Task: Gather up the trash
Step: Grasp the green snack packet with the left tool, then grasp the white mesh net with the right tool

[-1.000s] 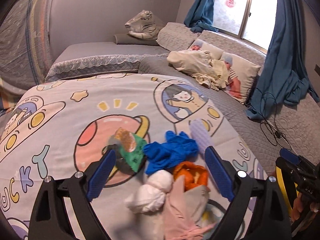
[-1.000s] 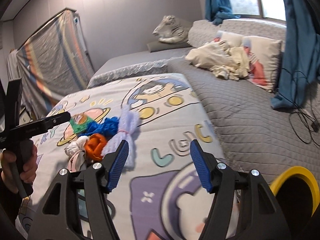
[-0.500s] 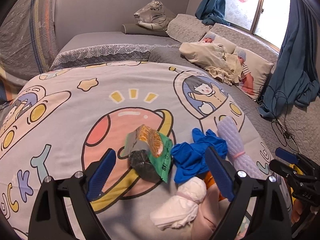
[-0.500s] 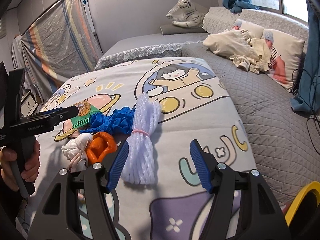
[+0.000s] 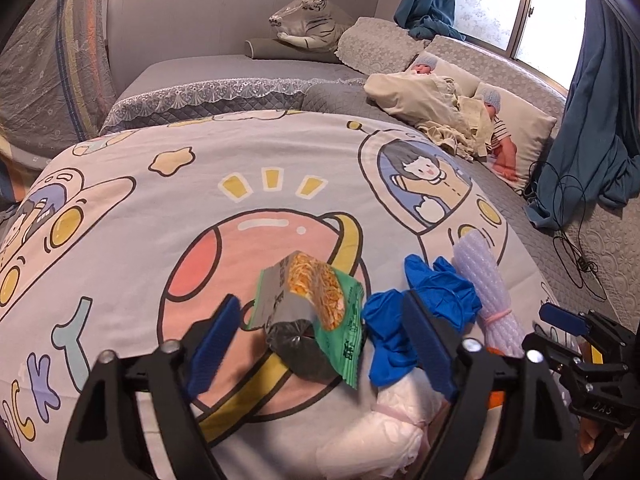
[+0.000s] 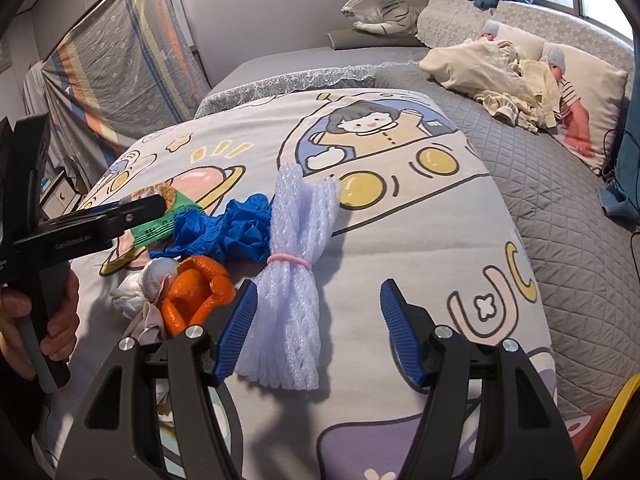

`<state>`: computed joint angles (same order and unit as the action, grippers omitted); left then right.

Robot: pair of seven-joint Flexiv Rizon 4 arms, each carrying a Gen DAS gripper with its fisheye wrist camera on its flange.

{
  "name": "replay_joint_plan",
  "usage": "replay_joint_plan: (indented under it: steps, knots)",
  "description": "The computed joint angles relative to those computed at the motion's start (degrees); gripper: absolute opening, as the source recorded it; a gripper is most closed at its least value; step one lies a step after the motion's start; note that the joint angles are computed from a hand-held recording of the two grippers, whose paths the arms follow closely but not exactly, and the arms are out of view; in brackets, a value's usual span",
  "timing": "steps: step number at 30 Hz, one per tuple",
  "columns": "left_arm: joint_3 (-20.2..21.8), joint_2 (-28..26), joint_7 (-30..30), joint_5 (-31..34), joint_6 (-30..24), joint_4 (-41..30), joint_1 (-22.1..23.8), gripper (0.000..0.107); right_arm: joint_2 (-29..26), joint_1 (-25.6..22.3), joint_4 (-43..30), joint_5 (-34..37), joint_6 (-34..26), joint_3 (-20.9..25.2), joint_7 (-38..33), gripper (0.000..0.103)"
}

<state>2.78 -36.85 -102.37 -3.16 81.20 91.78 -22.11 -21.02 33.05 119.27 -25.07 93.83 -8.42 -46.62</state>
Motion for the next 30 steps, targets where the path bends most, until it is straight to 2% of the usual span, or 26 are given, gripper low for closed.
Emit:
replay_joint_plan:
  steps: [2, 3, 5, 6, 8, 10, 14, 19, 25, 30]
  knots:
    - [-0.41, -0.2, 0.4, -0.09, -0.72, -0.21, 0.16, 0.055, -0.36, -0.45, -0.48, 0.19, -0.25, 0.76, -0.27, 0.06]
    - [-0.07, -0.4, 0.47, 0.14, -1.49, -0.67, -0.13, 0.051, -0.57, -0.98, -0.79, 0.36, -0.51, 1.47, -0.55, 0.06]
    - [-0.29, -0.73, 1.04, 0.43, -2.57, -1.19, -0.01, 0.034, -1.01, -2.34, -1.53, 0.8, -1.11, 3.24, -1.22, 0.06]
    - [-0.26, -0.79, 0.9, 0.5, -2.46, -1.21, -0.01, 0.031, -1.2, -2.91, -1.89, 1.02, -1.45, 4.04, -1.52, 0.059]
    - [0.02, -0.76, 0.74, 0.84, -2.34, -1.22, -0.13, 0.017, -1.54, -3.64, -2.49, 1.2, -1.95, 5.16, -2.07, 0.056]
    - [-0.48, -0.58, 0.99, 0.71, -2.26, -0.99, 0.32, 0.011, -1.81, -4.16, -3.03, 1.36, -2.4, 6.0, -2.51, 0.054]
    - [1.02, -0.27, 0.26, 2.07, -2.44, -0.9, -0.75, 0.005, -2.68, -6.71, -4.77, 2.62, -4.03, 9.69, -4.21, 0.047]
    - [1.58, 0.5, -0.44, 3.18, -2.03, -0.01, -1.18, 0.004, -3.44, -9.49, -6.41, 4.98, -6.01, 14.0, -6.81, 0.034]
    - [1.06, 1.91, -0.81, 2.79, -0.37, 2.21, -0.46, 0.004, -3.07, -7.83, -5.98, 5.15, -5.14, 12.35, -6.32, 0.022]
    - [1.45, 2.76, -1.29, 2.83, 0.88, 3.24, -0.71, 0.004, -1.56, -3.77, -3.95, 2.84, -3.1, 6.79, -3.49, 0.016]
